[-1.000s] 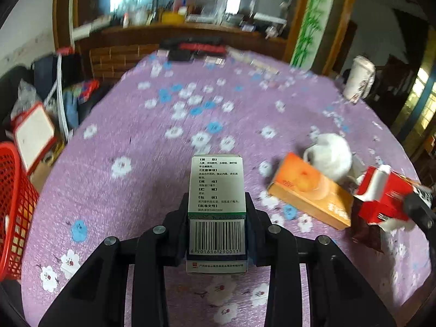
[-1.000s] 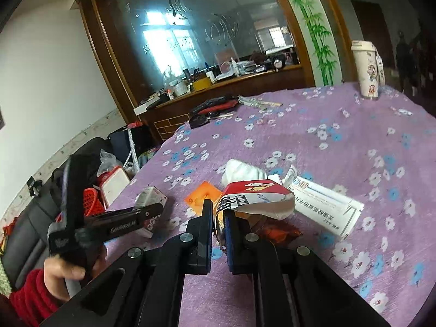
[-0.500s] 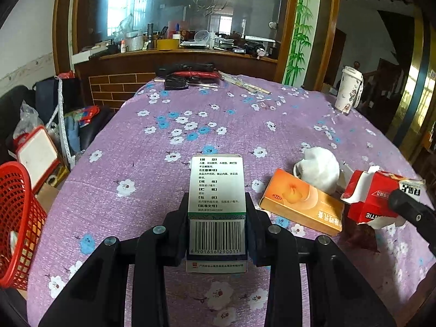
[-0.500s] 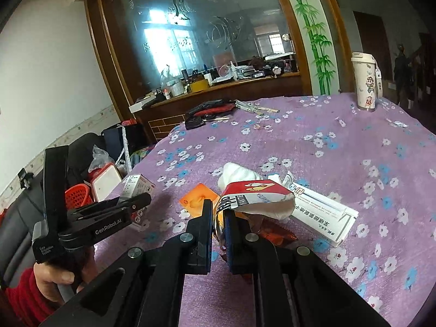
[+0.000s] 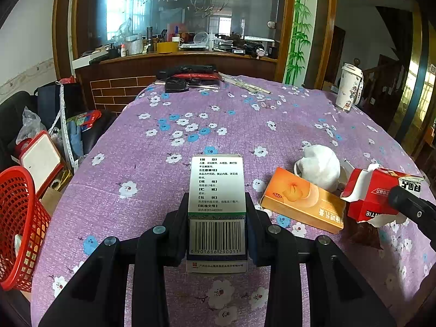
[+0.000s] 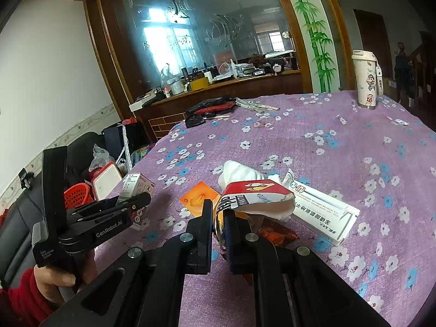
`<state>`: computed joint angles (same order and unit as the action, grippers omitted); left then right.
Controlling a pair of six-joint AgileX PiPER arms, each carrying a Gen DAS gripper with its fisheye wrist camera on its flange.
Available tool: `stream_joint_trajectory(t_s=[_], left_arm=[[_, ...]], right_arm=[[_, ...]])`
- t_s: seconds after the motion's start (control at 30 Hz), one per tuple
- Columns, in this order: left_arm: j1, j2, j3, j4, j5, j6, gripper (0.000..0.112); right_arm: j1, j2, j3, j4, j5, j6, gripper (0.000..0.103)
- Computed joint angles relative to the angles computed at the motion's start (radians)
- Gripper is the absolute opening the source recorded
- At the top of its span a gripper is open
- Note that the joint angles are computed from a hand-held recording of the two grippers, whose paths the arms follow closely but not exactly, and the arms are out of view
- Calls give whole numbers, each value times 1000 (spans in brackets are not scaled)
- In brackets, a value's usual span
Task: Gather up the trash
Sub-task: 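Lift the white box and red-and-white packet off the table with both tools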
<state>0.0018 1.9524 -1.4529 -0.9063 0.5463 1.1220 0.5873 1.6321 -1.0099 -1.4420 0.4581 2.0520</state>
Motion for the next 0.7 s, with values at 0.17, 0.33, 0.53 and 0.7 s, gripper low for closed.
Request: stream_joint_trajectory(t_s=[0.17,0.33,0.53,0.7], left_arm=[[-1,-7,8,-8,-8,15,33],[-2,-10,13,-11,-14,21,33],[-3,-15,20,-18,-20,29,33],[-3,-16,20,-16,-19,28,33]], right_arm=[[0,4,1,0,-1,4,9],[0,1,6,1,0,10,9],[-3,-1,5,9,0,2,9],[-4,-3,6,9,-1,1,9]])
